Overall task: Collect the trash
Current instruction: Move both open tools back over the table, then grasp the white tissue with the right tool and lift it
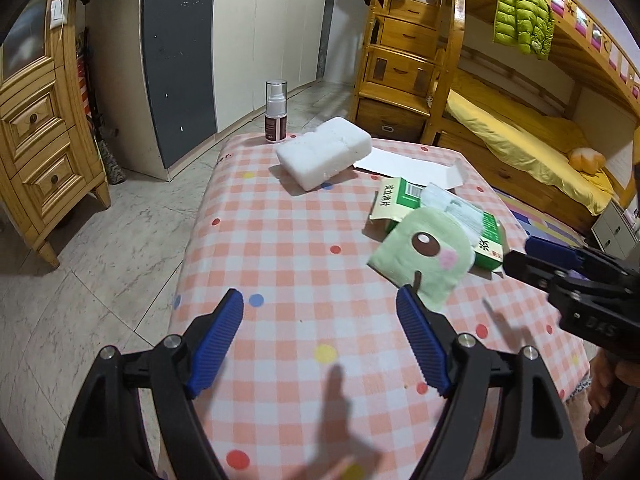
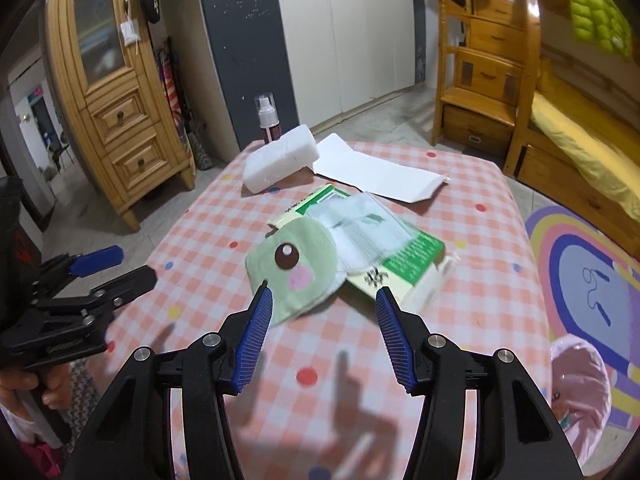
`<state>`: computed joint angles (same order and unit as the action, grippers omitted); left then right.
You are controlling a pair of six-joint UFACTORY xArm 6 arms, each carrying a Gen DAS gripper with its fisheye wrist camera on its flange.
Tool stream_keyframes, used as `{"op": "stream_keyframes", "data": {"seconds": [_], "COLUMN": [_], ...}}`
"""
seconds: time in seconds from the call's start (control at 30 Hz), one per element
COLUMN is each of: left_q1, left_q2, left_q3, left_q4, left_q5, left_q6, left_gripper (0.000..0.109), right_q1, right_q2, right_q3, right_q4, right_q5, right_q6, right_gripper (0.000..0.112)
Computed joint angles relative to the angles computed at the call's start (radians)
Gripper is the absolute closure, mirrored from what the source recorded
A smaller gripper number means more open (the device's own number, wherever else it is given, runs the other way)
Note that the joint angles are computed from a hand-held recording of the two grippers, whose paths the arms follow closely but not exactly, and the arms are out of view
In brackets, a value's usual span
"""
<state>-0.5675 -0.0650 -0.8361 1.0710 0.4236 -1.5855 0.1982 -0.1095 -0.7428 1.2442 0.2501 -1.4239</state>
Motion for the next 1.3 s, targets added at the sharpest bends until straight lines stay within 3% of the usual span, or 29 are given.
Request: {"op": "stream_keyframes", "data": {"seconds": [0.07,0.37,0.4,0.47,0.57,0.6,0.8,0.9,1.07,1.3], "left_q1": [0.008,0.030,0.030,0.029,0.031,0.031,0.015,0.007,-0.008,-0.016], "left_q2": [0.013,0.042,0.041,0.045,0.045,0.047,0.029,0.031,0.056,0.109], "left_q3": [-0.011,-0.033,-0.032,-0.036,-0.033,-0.034,-0.027,-0.032,-0.060,-0.111], "left_q4": [-0.010,-0.044,-0.045,-0.045,-0.050,-0.050,-0.040,-0.041,-0.046,-0.074], "left_q5": [-0.005,-0.021,-0.022,-0.018,-0.017,-0.019,-0.001,0.005,0.012,0.021], "left_q6": [0.011,0.046,0.047,0.048,0.046,0.042,0.034,0.037,0.046,0.087], "left_gripper": [0.032,0.032,0.032,0.032,0.032,0.032,0.032,0.032,0.032,0.032], "right_q1": [0.013,0.040,0.048,0.057,0.059,0.050,-0.035,-0.081,-0.121,-0.132], "right_q2": [0.044,0.231,0.232,0.221,0.180,0.170,0.028,-0.046,-0.066,0.144], "right_q3": [-0.033,-0.163,-0.161,-0.149,-0.115,-0.110,-0.049,-0.031,-0.073,-0.254], "right_q4": [-0.021,-0.258,-0.227,-0.175,-0.126,-0.135,-0.040,0.027,0.207,0.256], "right_q5": [-0.024,-0.096,-0.111,-0.118,-0.101,-0.073,0.140,0.183,0.085,-0.045], "right_q6": [0.018,0.175,0.126,0.049,-0.010,0.000,-0.049,-0.077,-0.200,-0.195], "right_gripper": [0.051,0.045,0.046,0.060,0.091,0.107,0.110,0.110,0.110,0.110]}}
